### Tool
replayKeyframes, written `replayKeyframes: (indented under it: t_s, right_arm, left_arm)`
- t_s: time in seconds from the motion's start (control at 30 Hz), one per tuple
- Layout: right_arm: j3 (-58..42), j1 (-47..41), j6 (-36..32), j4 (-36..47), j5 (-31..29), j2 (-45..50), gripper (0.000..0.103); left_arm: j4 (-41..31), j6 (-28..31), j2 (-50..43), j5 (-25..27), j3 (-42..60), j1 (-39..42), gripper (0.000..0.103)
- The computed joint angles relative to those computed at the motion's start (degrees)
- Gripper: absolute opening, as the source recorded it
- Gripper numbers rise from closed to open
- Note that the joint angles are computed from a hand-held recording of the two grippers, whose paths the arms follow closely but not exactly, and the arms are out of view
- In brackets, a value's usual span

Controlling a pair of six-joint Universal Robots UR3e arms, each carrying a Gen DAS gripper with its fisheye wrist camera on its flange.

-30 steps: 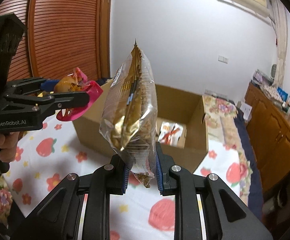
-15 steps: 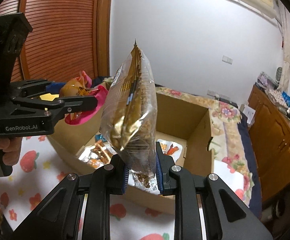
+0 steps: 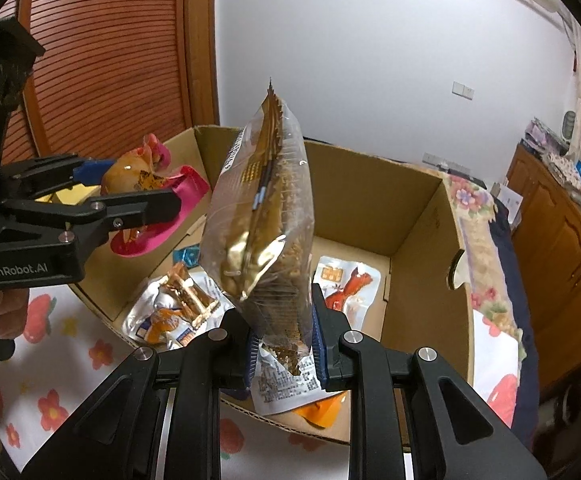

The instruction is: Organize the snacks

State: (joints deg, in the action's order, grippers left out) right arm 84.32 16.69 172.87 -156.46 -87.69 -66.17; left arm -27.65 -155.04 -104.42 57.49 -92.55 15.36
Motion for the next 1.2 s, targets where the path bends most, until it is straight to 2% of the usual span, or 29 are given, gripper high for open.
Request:
replayKeyframes:
  t_s: [0.13,0.2,0.27,0.33,0.37,0.57,0.77,0.97,1.07,1.2]
  right_arm:
    - [-1.1,-0.6,0.0,1.3,0.4,1.0,0.021]
    - [-1.7,-0.8,1.1,2.5,0.6,1.1,0.022]
    - [-1.8,-0.7,1.9,3.2,0.1,0.7,0.035]
    - [-1.9,-0.5,2.0,3.8,0.4,0.2,0.043]
    - [-2.1,-0.5,2.0,4.4,0.8,0.0,0.055]
    - [-3.3,2.5,3.6,5.8,-2.6,-0.7,0.056]
    - [0.9,4.7,5.8,4.9,-4.0,-5.4,0.056]
    - [8.0,7.0,8.0,3.0,-5.1,-13.8,0.056]
    - [12.0,9.0,9.2,2.1,-6.2,-18.7,0.056]
    - [16.7,12.4,10.8,1.1,-8.9,-24.7,0.056]
  left_arm:
    - [-0.8,0.4,-0.1,1.5,0.0,-0.6,0.063]
    - [2.7,-0.2,1.0,2.0,-2.6,-0.6,0.063]
    - [2.8,-0.2,2.3,1.1,-3.8,0.0,0.064]
    - [2.3,-0.2,3.6,-0.2,-4.9,0.9,0.064]
    - [2.1,0.1,4.2,-0.6,-5.4,1.4,0.064]
    - [-0.3,2.2,10.7,-2.8,-9.3,4.6,0.064]
    - [-4.1,4.6,20.2,-6.0,-15.0,9.3,0.067]
    - [-12.6,9.0,33.4,-8.8,-21.4,15.5,0.067]
    - [-20.4,12.9,42.4,-12.1,-24.6,20.8,0.067]
    - [-36.9,20.9,55.0,-16.7,-26.3,29.1,0.068]
